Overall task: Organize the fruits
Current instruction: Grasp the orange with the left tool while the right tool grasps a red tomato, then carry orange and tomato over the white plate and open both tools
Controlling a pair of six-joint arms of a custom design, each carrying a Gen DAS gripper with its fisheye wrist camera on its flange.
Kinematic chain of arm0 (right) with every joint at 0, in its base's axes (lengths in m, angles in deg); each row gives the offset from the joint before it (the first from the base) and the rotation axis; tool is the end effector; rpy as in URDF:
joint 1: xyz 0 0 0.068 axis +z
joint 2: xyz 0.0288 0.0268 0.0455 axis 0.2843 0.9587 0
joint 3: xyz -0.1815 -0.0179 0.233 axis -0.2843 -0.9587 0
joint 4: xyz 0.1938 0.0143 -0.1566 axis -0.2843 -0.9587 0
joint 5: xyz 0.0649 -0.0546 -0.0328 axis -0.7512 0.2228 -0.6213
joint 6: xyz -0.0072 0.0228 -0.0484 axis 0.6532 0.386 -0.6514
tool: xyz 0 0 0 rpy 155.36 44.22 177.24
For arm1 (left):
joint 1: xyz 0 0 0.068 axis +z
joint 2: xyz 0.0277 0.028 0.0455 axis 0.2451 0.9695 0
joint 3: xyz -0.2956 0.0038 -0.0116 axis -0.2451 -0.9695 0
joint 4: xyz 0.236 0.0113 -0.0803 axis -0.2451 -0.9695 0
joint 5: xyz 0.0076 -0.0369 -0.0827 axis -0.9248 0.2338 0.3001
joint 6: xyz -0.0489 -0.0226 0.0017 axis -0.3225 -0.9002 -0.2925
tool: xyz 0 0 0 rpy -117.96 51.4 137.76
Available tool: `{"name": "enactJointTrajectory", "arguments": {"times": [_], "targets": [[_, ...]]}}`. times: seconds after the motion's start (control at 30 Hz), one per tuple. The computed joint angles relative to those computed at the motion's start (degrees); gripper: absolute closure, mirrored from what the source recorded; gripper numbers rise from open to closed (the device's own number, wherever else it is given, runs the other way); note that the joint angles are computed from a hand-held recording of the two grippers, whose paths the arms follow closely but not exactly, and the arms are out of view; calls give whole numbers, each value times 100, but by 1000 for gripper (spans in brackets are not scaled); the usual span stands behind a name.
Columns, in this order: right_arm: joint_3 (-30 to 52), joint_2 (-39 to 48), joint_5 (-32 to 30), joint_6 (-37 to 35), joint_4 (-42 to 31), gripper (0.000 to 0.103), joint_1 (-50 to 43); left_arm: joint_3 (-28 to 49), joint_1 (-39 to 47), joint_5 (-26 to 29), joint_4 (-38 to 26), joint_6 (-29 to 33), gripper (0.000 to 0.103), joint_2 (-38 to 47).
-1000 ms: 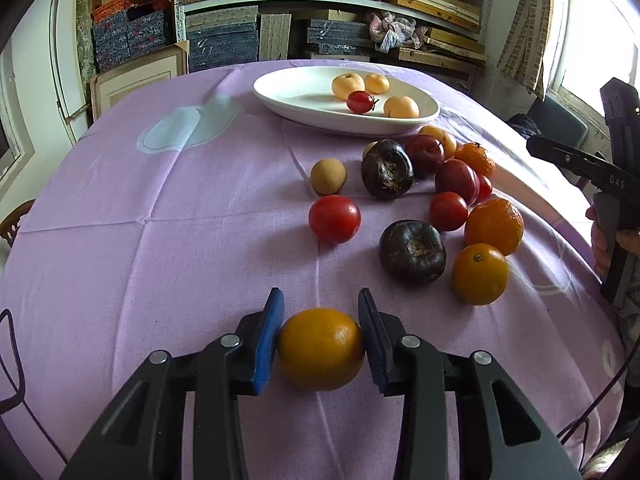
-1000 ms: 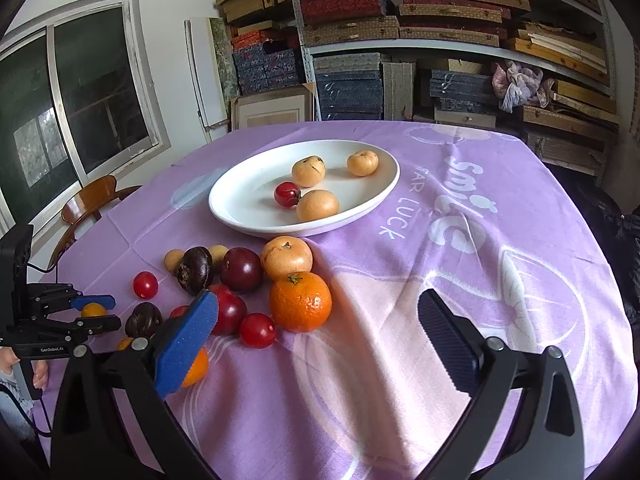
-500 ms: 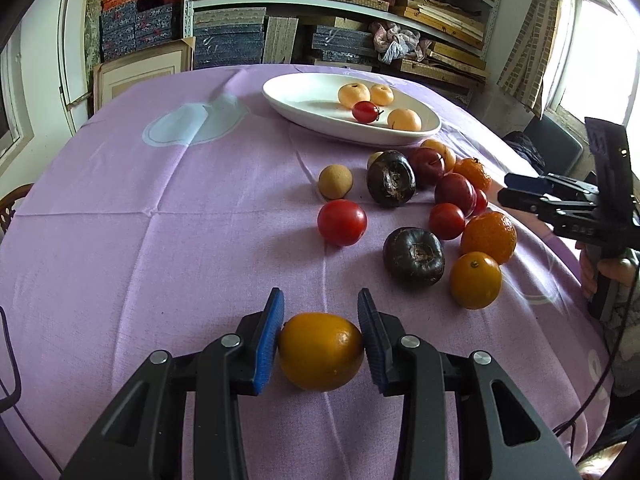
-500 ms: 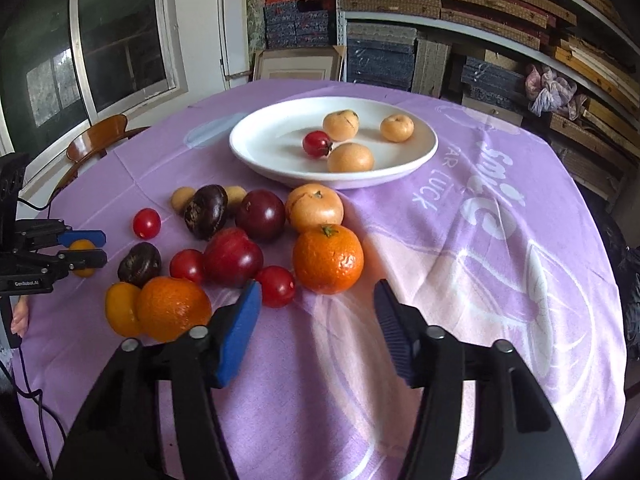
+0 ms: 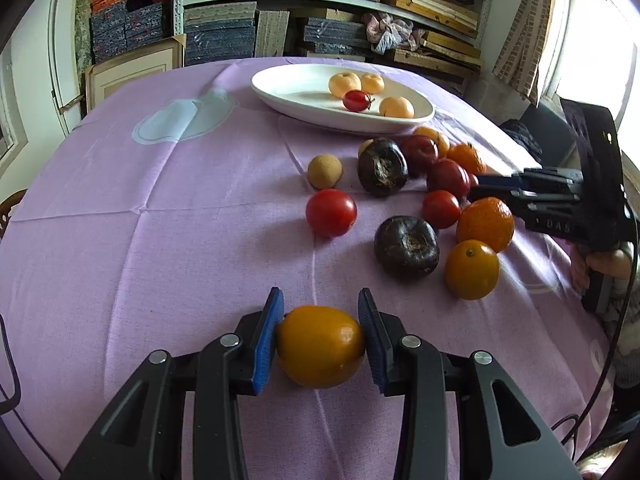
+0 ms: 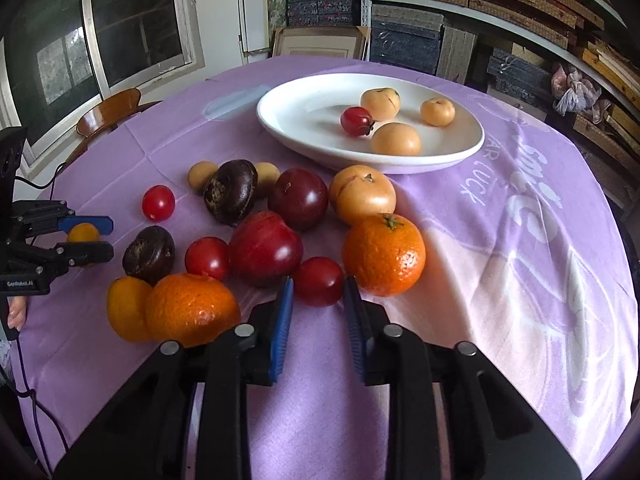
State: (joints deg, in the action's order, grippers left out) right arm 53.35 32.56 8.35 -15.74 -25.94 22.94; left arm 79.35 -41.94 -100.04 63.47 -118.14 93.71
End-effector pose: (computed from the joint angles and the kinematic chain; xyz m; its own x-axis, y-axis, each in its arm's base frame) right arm 0.2832 0.0473 0.2301 -0.5815 -0.4861 -0.6523 -0.6815 0.7290 0.0642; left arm 0.1707 -0.2243 0.1776 -0.7577 0.0067 -0.6526 0.0861 0.9922 -0.0898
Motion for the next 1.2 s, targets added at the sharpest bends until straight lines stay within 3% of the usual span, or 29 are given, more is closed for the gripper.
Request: {"name": "enactJointTrajectory", "arguments": {"times": [0.47,0.63,0.8,0.97,1.2], "targets": [[149,106,-352,3,-124,78,-286,-227,-193,-284,4,-266,65,-224],[35,-221,-527,55,8,78,-434,42,103,-248,-210,83,65,-305],[769,-55,-510,331,-176,78,-336,1139,785,-181,-481,1081,65,-205],[1830,827,-34,1041,97,78,19,2821,1505,216,-594,1822,65,977],[3022,2050,257,1450,-6,76,74,4310,2120,864,-955,1869,65,2397]]}}
